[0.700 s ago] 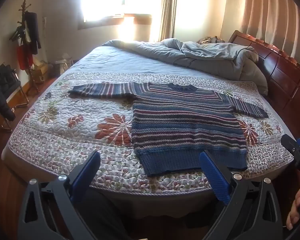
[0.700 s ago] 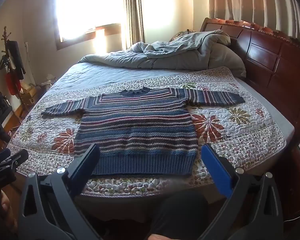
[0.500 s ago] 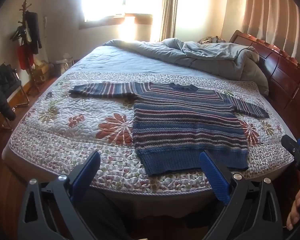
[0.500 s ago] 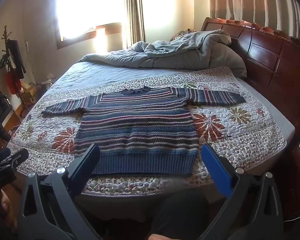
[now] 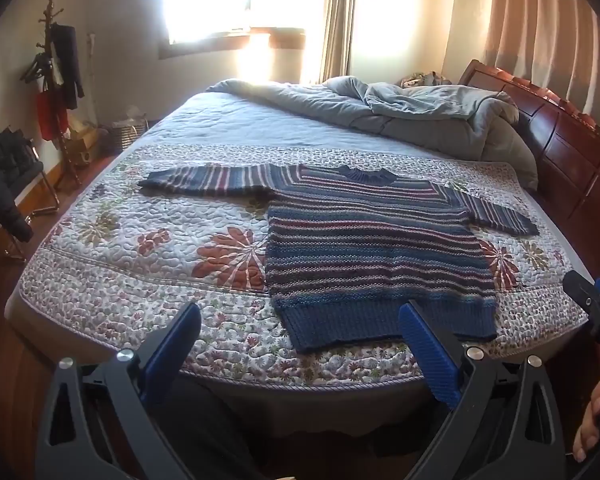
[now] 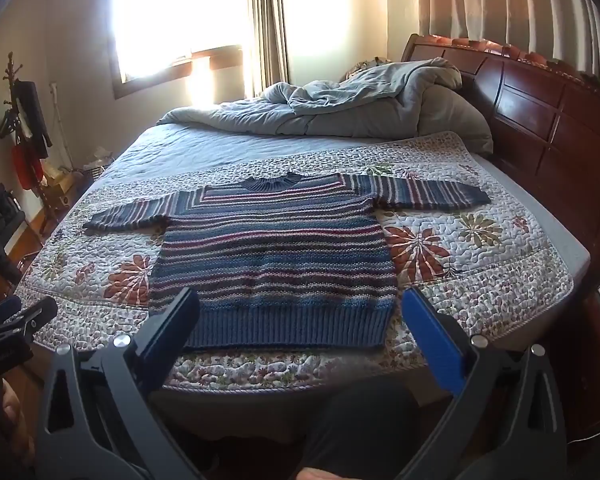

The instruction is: Fold small clothes

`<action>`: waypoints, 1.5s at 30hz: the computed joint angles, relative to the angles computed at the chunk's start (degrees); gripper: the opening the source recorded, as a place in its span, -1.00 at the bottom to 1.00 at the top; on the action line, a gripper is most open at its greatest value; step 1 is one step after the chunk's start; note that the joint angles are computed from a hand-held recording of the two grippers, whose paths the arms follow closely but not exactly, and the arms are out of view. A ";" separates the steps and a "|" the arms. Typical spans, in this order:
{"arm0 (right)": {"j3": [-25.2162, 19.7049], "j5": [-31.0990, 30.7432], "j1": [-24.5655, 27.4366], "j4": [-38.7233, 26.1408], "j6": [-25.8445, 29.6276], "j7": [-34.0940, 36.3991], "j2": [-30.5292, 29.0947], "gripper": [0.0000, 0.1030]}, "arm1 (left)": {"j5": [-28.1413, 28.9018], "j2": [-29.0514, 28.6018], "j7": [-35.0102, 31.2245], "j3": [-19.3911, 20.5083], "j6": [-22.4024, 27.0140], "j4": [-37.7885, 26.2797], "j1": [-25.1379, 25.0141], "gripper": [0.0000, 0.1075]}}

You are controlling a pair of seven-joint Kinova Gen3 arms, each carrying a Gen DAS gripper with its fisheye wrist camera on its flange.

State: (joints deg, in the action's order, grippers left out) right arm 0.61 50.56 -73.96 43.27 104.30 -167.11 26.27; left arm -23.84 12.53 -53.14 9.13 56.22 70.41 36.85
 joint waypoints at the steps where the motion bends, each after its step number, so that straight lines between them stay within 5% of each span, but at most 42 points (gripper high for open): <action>1: -0.02 -0.05 -0.03 0.44 -0.12 -0.33 -0.10 0.95 | -0.03 -0.05 0.03 -0.02 -0.08 0.08 0.01 0.85; 45: -0.23 0.15 0.22 0.15 0.45 0.13 -0.45 0.95 | -0.82 0.87 0.11 -0.40 1.50 -2.23 1.27 0.85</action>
